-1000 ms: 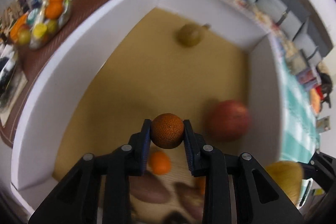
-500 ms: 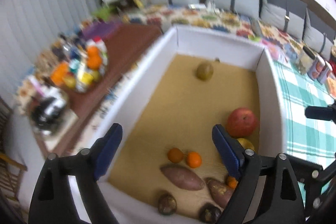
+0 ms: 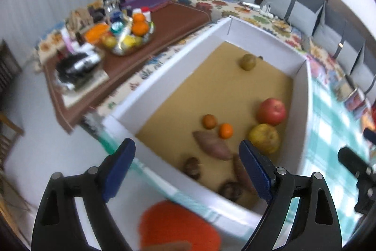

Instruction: Organize fruits

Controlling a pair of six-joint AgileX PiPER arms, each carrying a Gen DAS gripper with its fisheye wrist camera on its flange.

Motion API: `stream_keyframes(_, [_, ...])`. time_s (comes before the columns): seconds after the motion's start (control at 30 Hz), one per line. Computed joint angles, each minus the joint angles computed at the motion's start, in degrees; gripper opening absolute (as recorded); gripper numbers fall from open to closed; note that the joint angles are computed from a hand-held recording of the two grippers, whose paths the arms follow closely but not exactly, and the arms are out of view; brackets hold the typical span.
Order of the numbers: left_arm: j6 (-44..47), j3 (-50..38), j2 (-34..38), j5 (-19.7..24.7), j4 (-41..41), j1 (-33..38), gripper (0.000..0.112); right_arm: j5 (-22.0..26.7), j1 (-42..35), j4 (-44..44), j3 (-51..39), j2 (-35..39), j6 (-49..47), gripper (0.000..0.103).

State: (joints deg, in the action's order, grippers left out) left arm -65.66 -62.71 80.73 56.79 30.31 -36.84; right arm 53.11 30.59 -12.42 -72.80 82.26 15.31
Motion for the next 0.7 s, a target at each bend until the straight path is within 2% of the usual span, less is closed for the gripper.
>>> stream_keyframes(0.13, [-1.8,0.8,-1.4,2.9,4.8,-2.9,0.091,0.9,3.3,-3.9,-0.9,1.2,4.2,0.103])
stream_keyframes(0.4, [0.4,1.3,-2.4,2.1,3.5,-2.1,0.091,1.0,4.8,-4.8,-0.9,2.1,5.6,0.103])
stream_keyframes(0.57, [2.4,1.9,-2.9,0.2,0.6,-0.2,0.092,0.6,4.8,-4.9,-0.5,2.1,5.7,0.103])
stream_keyframes(0.67, [4.8,3.9,-5.1,-4.8,-3.0,1.9,0.094,-0.3,4.7,-5.0,0.1,1.8,5.9,0.103])
stream_keyframes(0.7, [3.4,3.9,-5.3,-4.3,-1.4,0.9,0.094,-0.5,4.7,-4.9,0.2,1.8,5.8,0.103])
